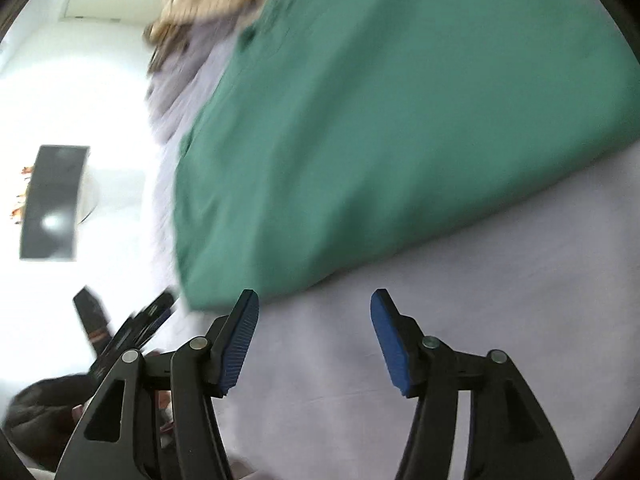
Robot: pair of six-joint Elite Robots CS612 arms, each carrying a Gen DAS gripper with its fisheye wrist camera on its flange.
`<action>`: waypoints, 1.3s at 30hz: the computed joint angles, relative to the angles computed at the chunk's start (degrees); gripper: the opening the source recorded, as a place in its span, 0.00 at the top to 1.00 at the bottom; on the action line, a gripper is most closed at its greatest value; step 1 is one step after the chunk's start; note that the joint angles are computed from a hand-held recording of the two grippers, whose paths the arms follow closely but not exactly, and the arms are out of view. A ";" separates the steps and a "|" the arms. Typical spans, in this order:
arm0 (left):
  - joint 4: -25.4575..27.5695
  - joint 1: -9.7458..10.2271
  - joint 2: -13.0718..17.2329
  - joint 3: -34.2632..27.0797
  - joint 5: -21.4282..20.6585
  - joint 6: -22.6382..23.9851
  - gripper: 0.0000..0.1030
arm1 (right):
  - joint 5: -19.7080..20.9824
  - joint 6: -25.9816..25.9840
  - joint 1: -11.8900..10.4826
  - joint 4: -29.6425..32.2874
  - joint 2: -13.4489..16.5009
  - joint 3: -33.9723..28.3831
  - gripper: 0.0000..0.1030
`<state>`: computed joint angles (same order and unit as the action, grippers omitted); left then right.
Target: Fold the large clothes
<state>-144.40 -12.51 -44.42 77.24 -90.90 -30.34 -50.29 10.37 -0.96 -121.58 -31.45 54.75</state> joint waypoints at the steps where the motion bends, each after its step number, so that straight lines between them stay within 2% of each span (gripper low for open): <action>1: -0.10 0.25 0.39 -0.42 -1.07 0.22 0.09 | 2.65 0.67 0.65 1.80 1.22 -1.16 0.39; 4: -1.16 1.29 1.46 -1.34 -6.82 0.94 0.22 | 9.02 6.15 2.02 1.79 4.26 -3.35 0.39; 6: -1.87 1.71 2.22 -1.99 -9.61 1.57 0.28 | 11.79 11.55 2.78 -1.70 5.76 -3.80 0.39; 9: -1.26 2.05 3.43 -3.48 -13.19 3.19 0.55 | 12.07 18.19 3.45 -7.51 6.76 -3.72 0.42; 10: -0.27 2.05 3.80 -4.12 -13.78 4.05 0.80 | 12.22 20.51 3.56 -9.32 7.36 -4.34 0.54; 11: -0.01 2.10 4.04 -4.45 -14.43 4.66 0.96 | 12.11 21.41 3.67 -8.93 7.95 -5.54 0.91; 12: -1.10 2.29 3.99 -4.20 -15.62 4.42 0.96 | 11.25 20.84 3.81 -6.91 8.35 -6.97 0.92; 14: -5.21 2.57 3.18 -2.88 -17.69 4.17 0.96 | 11.58 19.46 3.57 -6.82 8.29 -7.72 0.94; 16: -7.78 2.54 1.89 -1.19 -17.82 5.68 0.96 | 11.54 15.28 3.59 -7.02 7.09 -7.00 0.95; 18: -7.15 2.39 1.32 -0.17 -17.69 7.32 0.96 | 8.46 10.97 3.94 -3.36 5.98 -6.49 0.95; 21: -3.21 1.87 1.85 0.12 -15.38 8.67 0.96 | 5.42 10.18 4.58 0.95 6.78 -7.19 0.95; 23: -2.75 1.99 2.28 0.83 -15.60 7.50 0.96 | 4.14 10.13 4.89 2.47 7.58 -8.10 0.95; 26: -4.63 2.29 1.54 2.68 -16.24 5.29 0.95 | 5.44 9.65 4.78 4.03 7.66 -8.28 0.95; 29: -4.66 2.36 -0.08 4.13 -14.88 5.27 0.95 | 5.36 3.49 4.61 10.59 7.17 -9.77 0.93; 31: -4.32 2.39 -1.46 4.90 -13.03 5.08 0.95 | 3.38 -1.68 4.61 12.59 5.92 -9.77 0.93; 34: -6.45 2.76 -2.32 4.76 -11.72 4.27 0.95 | -2.20 -4.75 4.45 6.05 3.16 -7.38 0.93; 36: -7.86 2.50 -1.86 3.47 -10.48 3.90 0.95 | -8.67 -3.40 4.39 0.00 2.39 -7.23 0.93; 37: -8.38 2.30 -1.24 2.40 -9.87 3.69 0.95 | -10.58 -2.38 4.18 -1.88 2.27 -7.11 0.93; 39: -8.36 1.96 0.35 0.03 -8.95 3.62 0.95 | -14.79 0.31 3.89 -3.24 3.37 -9.40 0.93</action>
